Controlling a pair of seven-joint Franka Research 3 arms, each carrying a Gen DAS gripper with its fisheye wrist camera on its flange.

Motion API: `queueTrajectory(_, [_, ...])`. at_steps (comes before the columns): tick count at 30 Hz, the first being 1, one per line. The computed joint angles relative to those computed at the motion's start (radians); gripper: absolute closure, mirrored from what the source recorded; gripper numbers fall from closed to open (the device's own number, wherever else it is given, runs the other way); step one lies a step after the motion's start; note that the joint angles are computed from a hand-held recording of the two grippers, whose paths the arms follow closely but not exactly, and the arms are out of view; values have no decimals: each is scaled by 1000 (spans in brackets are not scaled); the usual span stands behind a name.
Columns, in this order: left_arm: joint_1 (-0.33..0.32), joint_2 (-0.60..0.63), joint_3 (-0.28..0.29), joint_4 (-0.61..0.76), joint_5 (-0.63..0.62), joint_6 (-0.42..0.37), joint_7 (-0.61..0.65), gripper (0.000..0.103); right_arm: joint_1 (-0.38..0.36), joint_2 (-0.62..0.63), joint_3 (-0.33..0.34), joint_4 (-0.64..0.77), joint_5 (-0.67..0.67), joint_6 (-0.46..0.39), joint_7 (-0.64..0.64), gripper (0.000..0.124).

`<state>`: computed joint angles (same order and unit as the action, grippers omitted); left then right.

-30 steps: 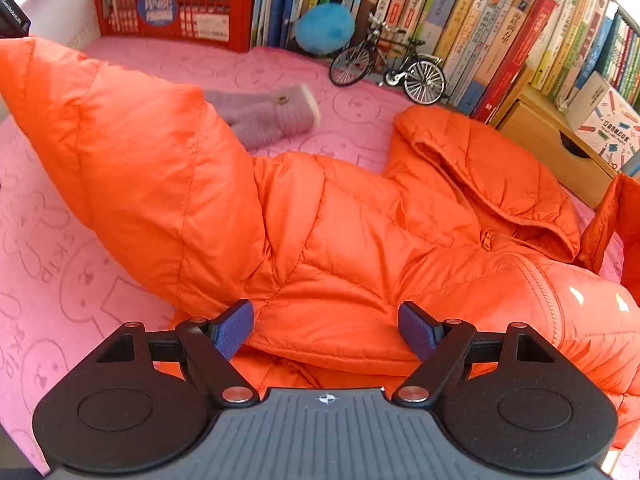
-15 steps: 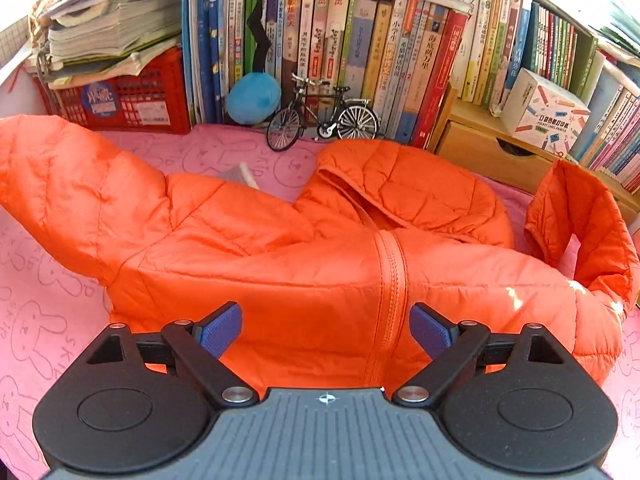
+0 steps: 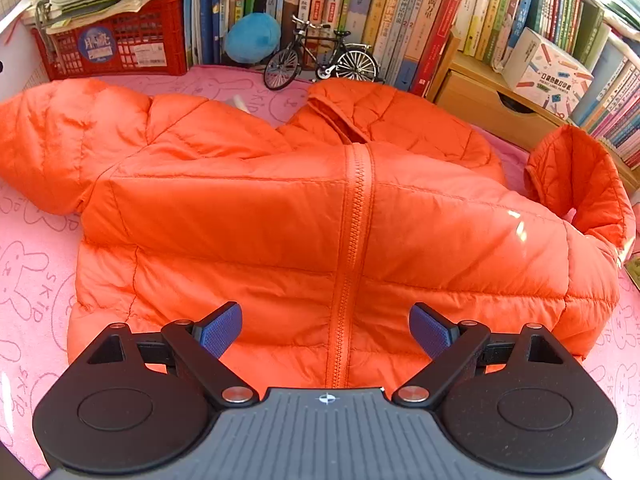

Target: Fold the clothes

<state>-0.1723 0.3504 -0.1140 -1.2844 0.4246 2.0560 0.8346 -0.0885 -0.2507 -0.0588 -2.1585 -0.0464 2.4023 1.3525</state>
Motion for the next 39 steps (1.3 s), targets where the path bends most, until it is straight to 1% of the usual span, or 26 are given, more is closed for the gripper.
queueTrajectory(3, [-4,-69,-13,-97,12,51,25,14,-12,-10,-8,-11,0,11,10,33])
queueTrajectory(6, [6,-179,-31,-243,-12,105,37,14,-19,-16,-11,-12,-2,14,7,33])
queueTrajectory(9, [10,-291,-44,-379,-7,141,40,14,0,-23,-15,-15,21,42,-66,33])
queueTrajectory(12, [20,-364,-52,-448,17,136,27,14,79,-9,-22,-8,120,127,-277,33])
queueTrajectory(15, [34,-416,-55,-487,27,126,24,14,197,43,-18,23,298,207,-538,32])
queueTrajectory(16, [40,-429,-54,-495,27,125,26,14,236,69,-17,48,372,213,-637,32])
queueTrajectory(17, [46,-443,-55,-507,32,121,24,13,274,102,-15,91,455,174,-736,32])
queueTrajectory(18, [51,-456,-55,-518,36,117,23,13,293,142,-7,149,513,98,-809,41])
queueTrajectory(19, [57,-467,-55,-528,39,112,25,13,302,186,10,209,544,28,-857,65])
queueTrajectory(20, [62,-477,-56,-538,43,107,25,13,304,230,34,262,524,-19,-854,77])
queueTrajectory(21, [66,-484,-57,-544,47,98,21,13,308,275,56,315,503,-54,-850,85])
queueTrajectory(23, [73,-502,-55,-568,38,99,25,13,315,352,85,393,466,-30,-810,85])
queueTrajectory(25, [81,-514,-51,-592,23,112,23,13,325,442,88,498,393,-12,-690,85])
queueTrajectory(28, [90,-513,-44,-615,-9,131,21,13,357,607,46,702,218,-2,-426,84])
queueTrajectory(30, [93,-493,-35,-618,-54,157,35,13,386,716,-8,848,86,-17,-252,83])
queueTrajectory(31, [95,-481,-31,-616,-78,172,43,13,392,761,-30,914,40,-36,-183,83])
queueTrajectory(32, [96,-466,-28,-615,-102,195,51,13,388,781,-39,946,18,-41,-133,82])
queueTrajectory(35, [100,-408,-20,-598,-184,253,78,13,334,758,-11,929,50,-24,-87,73])
queueTrajectory(36, [102,-381,-18,-585,-212,264,80,13,319,741,-5,908,61,-12,-78,66])
queueTrajectory(37, [104,-350,-18,-566,-236,272,69,13,305,701,3,852,68,10,-86,62])
queueTrajectory(39, [109,-286,-19,-524,-286,285,50,13,286,621,8,741,70,50,-102,62])
